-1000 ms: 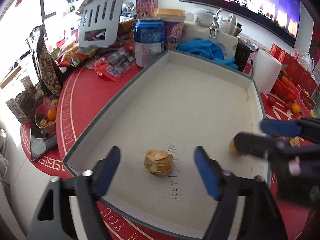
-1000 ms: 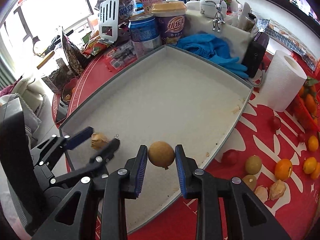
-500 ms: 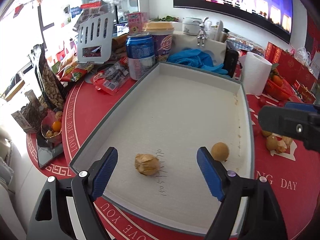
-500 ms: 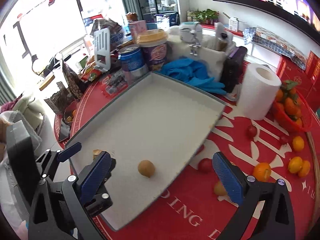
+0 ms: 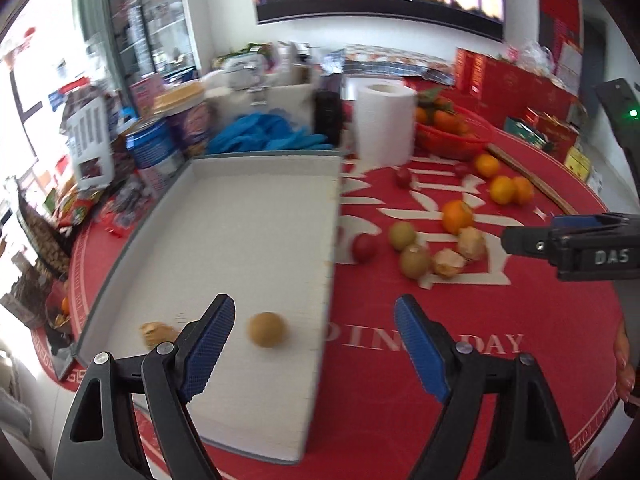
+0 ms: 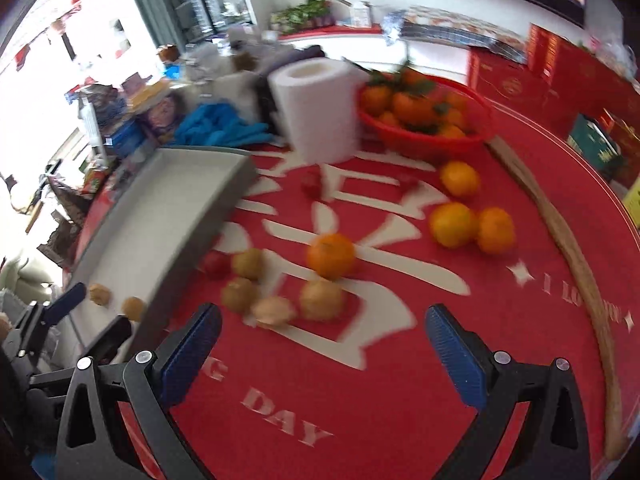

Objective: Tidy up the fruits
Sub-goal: 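Move both open tools back toward the fruits on the table, then grasp another wrinkled tan fruit with the left tool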

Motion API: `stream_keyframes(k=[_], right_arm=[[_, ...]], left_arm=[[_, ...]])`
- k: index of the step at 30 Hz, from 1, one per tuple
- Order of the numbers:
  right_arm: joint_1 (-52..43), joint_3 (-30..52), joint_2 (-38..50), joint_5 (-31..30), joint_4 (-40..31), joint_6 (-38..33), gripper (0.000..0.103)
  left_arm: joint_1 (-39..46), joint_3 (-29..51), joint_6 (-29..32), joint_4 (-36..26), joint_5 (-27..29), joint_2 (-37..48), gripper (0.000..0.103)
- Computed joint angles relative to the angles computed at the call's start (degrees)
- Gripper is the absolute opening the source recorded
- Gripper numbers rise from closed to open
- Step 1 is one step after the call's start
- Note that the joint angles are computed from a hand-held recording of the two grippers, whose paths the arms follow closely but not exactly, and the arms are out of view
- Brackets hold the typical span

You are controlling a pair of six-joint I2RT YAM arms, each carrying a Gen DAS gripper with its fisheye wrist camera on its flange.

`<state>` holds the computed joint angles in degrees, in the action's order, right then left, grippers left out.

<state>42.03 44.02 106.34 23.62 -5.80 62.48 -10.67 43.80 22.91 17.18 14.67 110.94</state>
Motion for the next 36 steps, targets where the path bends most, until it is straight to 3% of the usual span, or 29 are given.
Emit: stream_keyframes(k=[9, 14, 23, 26, 28, 30, 36], right_arm=[[2.43, -9.13, 0.84, 1.66, -2.37, 5.95, 0.102], [3.19, -14.15, 1.00, 1.68, 2.53, 7.94, 0.102], [4.49, -15.78, 0.92, 4.25, 4.05, 8.65, 0.102], [4.45, -15.64, 1.55, 4.73, 4.71, 8.46, 0.102], [4.21, -15.41, 1.92, 4.97, 5.03, 8.21, 0.102], [4.15, -15.42, 2.11, 5.25, 5.33, 8.12, 0.102], [3.73, -15.18, 2.76, 5.94, 6.03, 7.88, 0.103]], left_arm=[[-10.80, 2.29, -2.04, -3.16, -3.18, 3.92, 0.085], [-14.69, 4.98, -3.99, -3.98, -4.96, 7.41, 0.084], [-17.41, 12.66, -9.61, -6.75, -5.20, 13.45, 0.079], [-17.75, 13.33, -9.92, -5.95, -5.18, 13.93, 0.067], [-17.70, 13.15, -9.44, -5.74, -4.77, 13.60, 0.040], [-17.46, 13.28, -8.63, -6.52, -4.30, 13.26, 0.027], [-15.83, 8.48, -6.85, -3.62, -4.10, 11.02, 0.026]])
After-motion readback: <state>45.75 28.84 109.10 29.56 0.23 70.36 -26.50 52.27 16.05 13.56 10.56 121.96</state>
